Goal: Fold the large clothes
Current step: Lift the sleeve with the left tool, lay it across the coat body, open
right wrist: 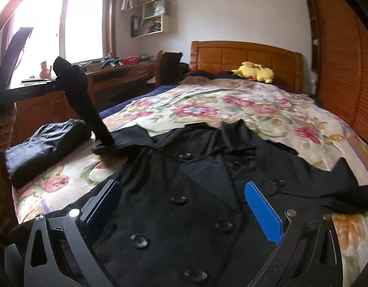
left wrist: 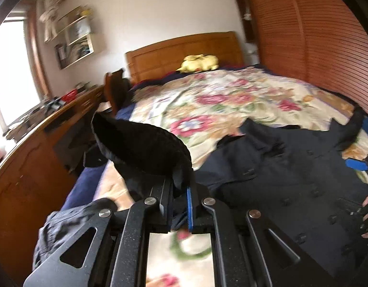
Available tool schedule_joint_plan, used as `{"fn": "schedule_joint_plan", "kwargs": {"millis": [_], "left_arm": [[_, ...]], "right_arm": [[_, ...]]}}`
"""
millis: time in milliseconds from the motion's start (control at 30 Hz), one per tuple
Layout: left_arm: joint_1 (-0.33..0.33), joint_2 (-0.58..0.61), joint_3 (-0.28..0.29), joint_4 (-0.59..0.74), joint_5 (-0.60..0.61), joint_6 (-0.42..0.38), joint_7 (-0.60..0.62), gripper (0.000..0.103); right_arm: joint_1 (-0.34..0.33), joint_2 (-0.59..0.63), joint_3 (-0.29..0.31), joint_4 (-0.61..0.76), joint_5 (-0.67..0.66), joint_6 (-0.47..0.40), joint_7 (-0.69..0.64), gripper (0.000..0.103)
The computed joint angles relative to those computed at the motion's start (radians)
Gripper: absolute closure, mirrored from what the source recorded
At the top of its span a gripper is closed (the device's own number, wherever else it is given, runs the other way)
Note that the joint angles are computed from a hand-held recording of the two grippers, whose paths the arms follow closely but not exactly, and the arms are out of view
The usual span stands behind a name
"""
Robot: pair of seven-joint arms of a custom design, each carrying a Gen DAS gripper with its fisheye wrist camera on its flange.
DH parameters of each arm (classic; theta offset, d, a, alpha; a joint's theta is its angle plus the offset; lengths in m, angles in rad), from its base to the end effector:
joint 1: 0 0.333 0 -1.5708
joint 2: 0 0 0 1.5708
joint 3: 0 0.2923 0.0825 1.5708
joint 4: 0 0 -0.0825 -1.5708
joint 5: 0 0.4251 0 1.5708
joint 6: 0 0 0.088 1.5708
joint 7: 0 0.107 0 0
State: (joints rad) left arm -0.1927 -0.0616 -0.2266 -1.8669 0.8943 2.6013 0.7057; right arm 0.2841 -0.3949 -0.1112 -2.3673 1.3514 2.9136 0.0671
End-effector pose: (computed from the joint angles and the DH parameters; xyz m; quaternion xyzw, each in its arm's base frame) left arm 0.5709 -0.2755 0.5906 -0.5637 0.6605 -0.2928 0.4003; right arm 0.5109 0.0252 0.5043 -0.7138 0.4468 -0.2885 0.4558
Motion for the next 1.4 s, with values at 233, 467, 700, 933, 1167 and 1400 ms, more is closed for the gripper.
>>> {"fn": "schedule_joint_plan", "kwargs": {"millis": [233, 467, 700, 933, 1167, 1400], "left_arm": [[-0.057, 0.078, -0.026, 0.090, -0.021, 0.018, 0.034, 0.094], [-0.112, 0.124, -0.030, 0.102, -0.071, 0.085, 0.058, 0.094], [-0.142, 0.151, -0.031, 0.030, -0.102, 0.147, 0.033, 0.094], [-0.146, 0.117, -0.034, -0.079, -0.155, 0.192, 0.010, 0.090], [-0.135, 0.026, -0.041, -0.206, -0.145, 0.222, -0.060, 0.062], [-0.112, -0.065, -0.068, -0.296, -0.042, 0.205, -0.171, 0.037]], "right_arm": [[-0.017, -0.071, -0.025, -0.058, 0.005, 0.018, -0.005, 0.000], [-0.029, -0.116, -0.035, -0.102, -0.042, 0.043, 0.060, 0.000], [-0.035, -0.151, -0.040, -0.140, -0.135, 0.063, 0.153, 0.000], [-0.027, -0.162, -0.055, -0.155, -0.222, 0.067, 0.230, 0.000], [-0.007, -0.123, -0.083, -0.114, -0.247, 0.031, 0.237, 0.000], [-0.018, -0.099, -0.080, -0.088, -0.243, -0.036, 0.214, 0.000]]}}
